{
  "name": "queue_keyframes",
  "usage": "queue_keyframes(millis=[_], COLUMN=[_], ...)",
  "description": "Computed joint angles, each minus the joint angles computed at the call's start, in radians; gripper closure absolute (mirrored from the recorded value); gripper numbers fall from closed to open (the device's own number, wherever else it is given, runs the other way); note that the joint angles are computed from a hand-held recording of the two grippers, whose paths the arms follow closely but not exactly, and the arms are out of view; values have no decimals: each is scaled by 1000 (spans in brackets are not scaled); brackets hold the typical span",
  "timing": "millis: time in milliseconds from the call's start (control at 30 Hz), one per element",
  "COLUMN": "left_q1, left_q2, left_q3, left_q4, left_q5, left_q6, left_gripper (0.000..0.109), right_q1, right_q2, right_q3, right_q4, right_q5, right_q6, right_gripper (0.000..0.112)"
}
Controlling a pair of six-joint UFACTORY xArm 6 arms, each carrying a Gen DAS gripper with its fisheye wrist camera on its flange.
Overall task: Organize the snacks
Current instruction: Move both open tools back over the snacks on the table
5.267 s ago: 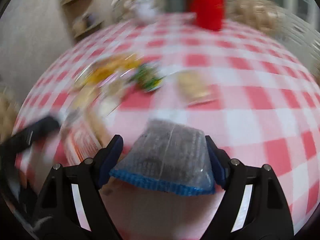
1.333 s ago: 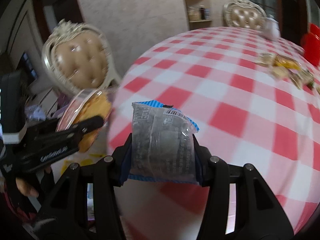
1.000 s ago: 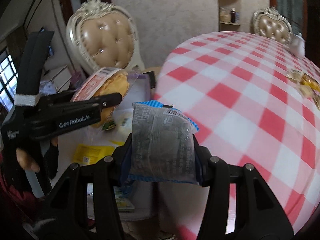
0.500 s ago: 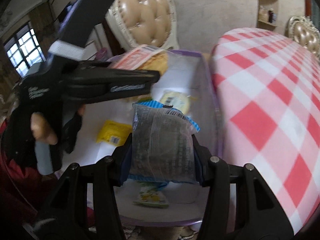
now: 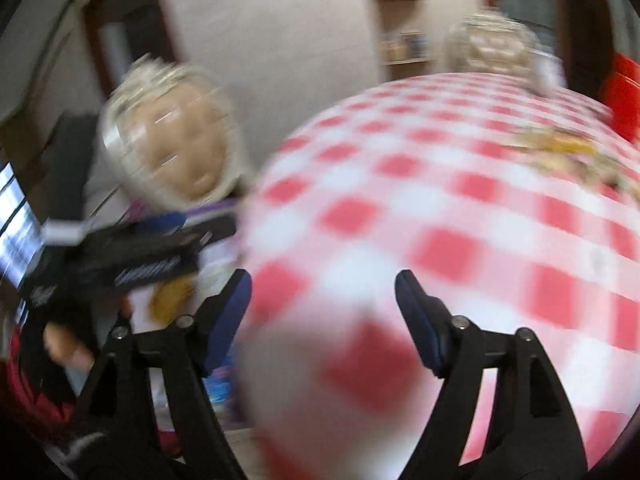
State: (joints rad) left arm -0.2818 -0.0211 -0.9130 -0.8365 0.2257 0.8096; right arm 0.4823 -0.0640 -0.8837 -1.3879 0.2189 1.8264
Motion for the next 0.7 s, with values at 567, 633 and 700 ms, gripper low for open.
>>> queue_keyframes(millis=[567, 633, 700], left_q1=[-271, -272, -275], left_q2=[776, 873, 970], left_q3=[-993, -1152, -1312], left_q4=[477, 493, 517], left_q5=[246, 325, 379], left_q6=[-420, -462, -503], left_gripper=[25, 25, 25], right_q1=[-610, -606, -600], right_q2=[-258, -250, -220], right_q3=[373, 349, 314], right_q4=[556, 471, 431], right_q5=[-189, -152, -135], right_q6=[-390, -349, -354], right_gripper=[33, 33, 33])
